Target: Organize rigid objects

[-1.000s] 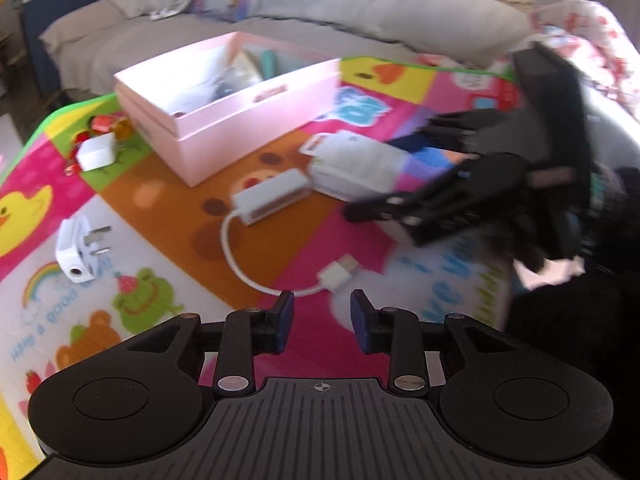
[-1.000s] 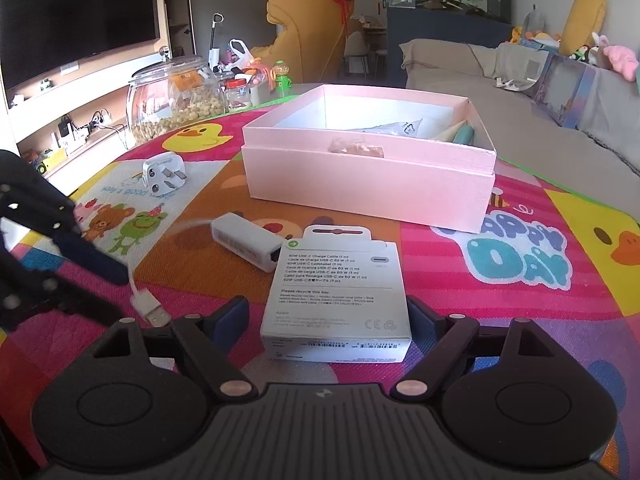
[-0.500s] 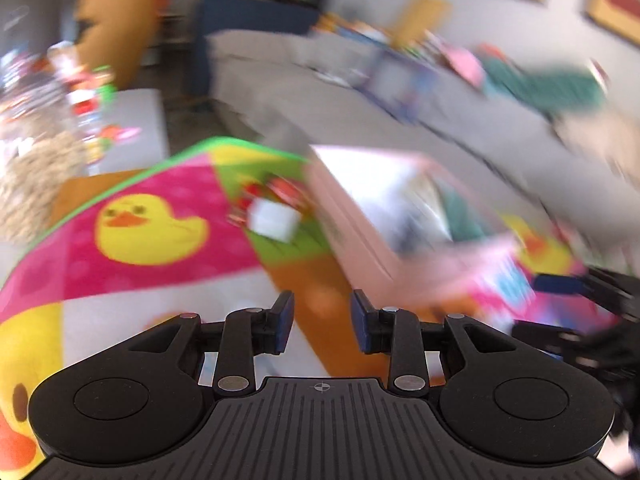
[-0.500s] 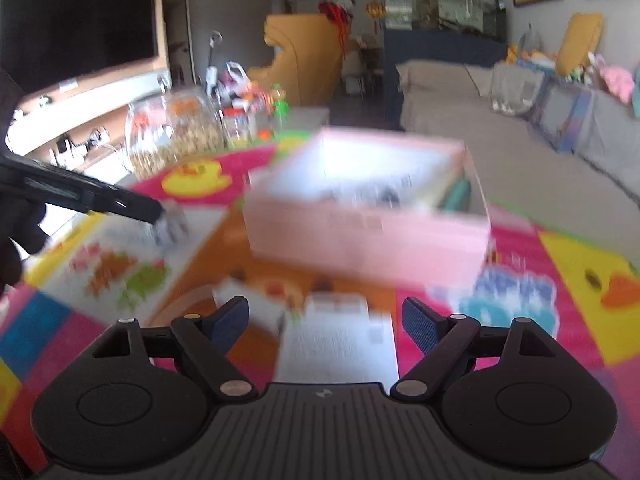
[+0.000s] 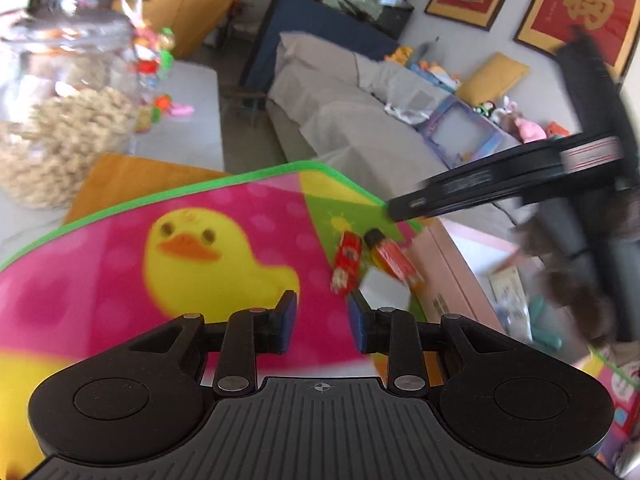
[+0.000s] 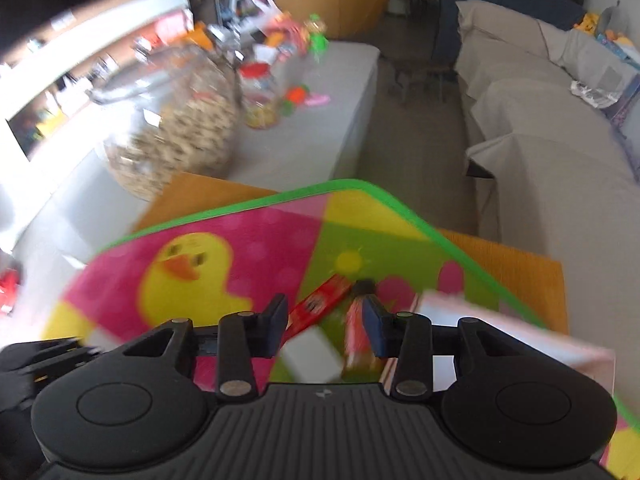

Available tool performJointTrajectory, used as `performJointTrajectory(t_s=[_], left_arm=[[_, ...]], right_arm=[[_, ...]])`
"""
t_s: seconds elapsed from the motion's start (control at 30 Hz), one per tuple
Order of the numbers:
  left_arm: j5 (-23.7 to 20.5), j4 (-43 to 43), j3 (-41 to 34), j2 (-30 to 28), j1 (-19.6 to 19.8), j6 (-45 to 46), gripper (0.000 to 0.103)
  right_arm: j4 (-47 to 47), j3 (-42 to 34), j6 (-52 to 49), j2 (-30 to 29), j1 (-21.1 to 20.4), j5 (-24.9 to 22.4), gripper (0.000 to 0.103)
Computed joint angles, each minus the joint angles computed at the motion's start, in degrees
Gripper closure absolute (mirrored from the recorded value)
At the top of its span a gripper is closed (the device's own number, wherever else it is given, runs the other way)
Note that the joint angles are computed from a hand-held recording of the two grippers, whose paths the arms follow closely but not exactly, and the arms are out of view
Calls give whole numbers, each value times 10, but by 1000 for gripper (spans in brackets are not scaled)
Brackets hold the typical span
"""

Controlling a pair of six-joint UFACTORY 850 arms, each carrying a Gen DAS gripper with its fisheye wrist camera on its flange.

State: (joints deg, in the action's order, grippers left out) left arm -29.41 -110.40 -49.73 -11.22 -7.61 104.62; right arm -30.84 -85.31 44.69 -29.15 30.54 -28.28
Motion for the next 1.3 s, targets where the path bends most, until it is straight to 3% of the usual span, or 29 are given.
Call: performJointTrajectory(t_s=[0.03,0.1,0.23,0.3,0.53,0.63,0.8,0.97,1.03,1.17,1.3], left_arm=[[-3,37,-31,-28,-1,-44,72],[-11,107,-91,-80,-3,-125,72],[8,109,-157,-138,-17,-121,73],[-3,141,-184,-162,-17,-143,76],[-74,202,-173,-161,-5,-122,79],[-79,215,-139,-135,-1,-98,81],[-137,266,-79,-92,21,-121,81],[-151,274,-14,-40,30,-128,80],[-157,269,6,-28,32,-136,80],[-155,241,27,-16,29,-144,81],[-166,220,44,-4,33,-158,80]], right_arm=[[2,-37,-7,-32,-1,-28,76],[12,-97,-18,-84,-6,-75,83],[6,-153,-35,-133,-7,-131,86],[7,-160,-43,-141,-6,-140,87],[78,-99,-87,-97,-9,-101,90],[106,-54,-112,-65,-2,-84,90],[200,38,-191,6,13,-46,90],[277,129,-254,75,30,-9,92],[259,172,-247,109,47,20,92],[51,258,-83,171,97,75,91],[-102,338,69,227,125,108,75]])
